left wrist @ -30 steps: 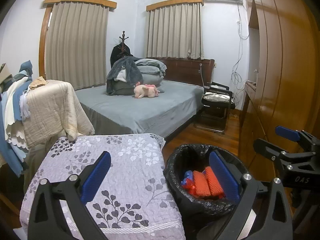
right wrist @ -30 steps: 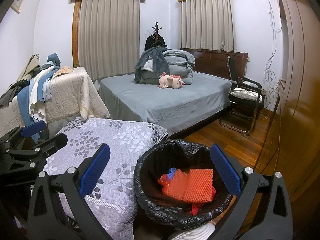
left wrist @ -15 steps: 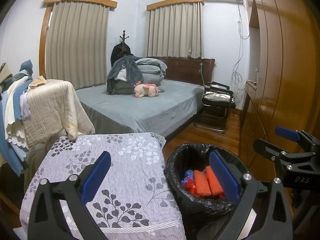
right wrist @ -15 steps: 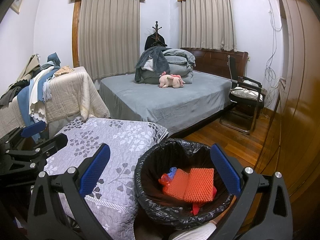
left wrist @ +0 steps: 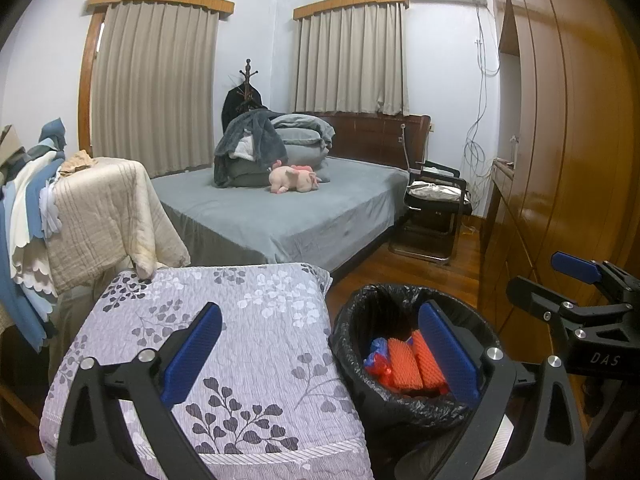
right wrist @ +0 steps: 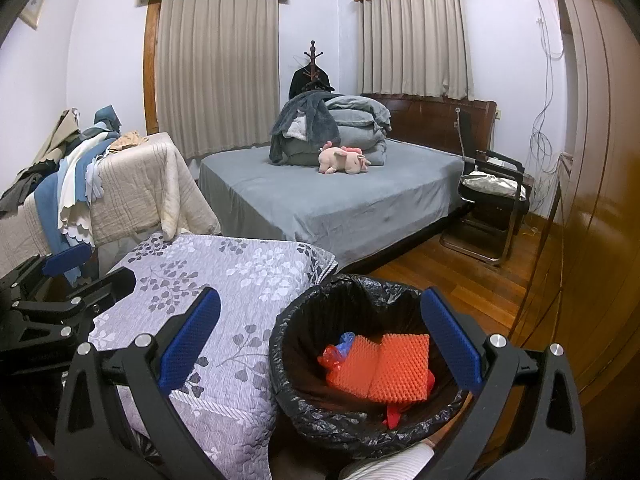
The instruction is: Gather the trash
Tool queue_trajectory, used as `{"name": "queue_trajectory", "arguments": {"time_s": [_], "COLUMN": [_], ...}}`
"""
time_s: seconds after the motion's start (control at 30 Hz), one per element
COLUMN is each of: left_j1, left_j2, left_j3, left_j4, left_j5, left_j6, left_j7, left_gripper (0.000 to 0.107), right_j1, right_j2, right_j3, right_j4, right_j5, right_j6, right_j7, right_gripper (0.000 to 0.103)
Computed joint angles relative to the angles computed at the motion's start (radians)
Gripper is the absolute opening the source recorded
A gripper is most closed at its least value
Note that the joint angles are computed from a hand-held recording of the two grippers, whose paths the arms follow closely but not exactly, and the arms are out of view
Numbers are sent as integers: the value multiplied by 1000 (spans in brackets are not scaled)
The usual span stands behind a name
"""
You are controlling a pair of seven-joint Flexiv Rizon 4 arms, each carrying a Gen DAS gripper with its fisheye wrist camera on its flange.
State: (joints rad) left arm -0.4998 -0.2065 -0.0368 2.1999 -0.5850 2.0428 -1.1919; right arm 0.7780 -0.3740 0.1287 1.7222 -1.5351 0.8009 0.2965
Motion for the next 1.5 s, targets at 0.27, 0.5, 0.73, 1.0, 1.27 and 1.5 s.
{"name": "queue_trajectory", "arguments": {"time_s": [0.27,0.5,0.73,1.0,1.27,1.5], "left_j1": [-7,-8,2,8,2,-3], "left_j2": [-3,-3,0,7,2,1], "left_j3": [2,3,-1,0,3,6], "left_j4": [-4,-6,0,9,0,-3], "left_j5": [-10,-14,1,17,8,-2], "left_j6": [-1,-3,-3,-4,-8,-10], "left_j7": [6,11,-2,-15,-6,1], "left_gripper": [97,97,97,97,97,97], "right_j1": [1,0,1,3,0,2], "right_j2": [-1,1,-1,-1,1,0], "right_j3": [0,0,0,0,0,1], "right_j4": [-2,-1,-1,-2,-1,0], "right_j5": [1,4,5,5,8,12], "right_j6": [-1,1,-1,-2,2,0], "right_j7": [-2,-3,-3,-3,-5,-5], "right_gripper": [98,98,98,98,98,98]}}
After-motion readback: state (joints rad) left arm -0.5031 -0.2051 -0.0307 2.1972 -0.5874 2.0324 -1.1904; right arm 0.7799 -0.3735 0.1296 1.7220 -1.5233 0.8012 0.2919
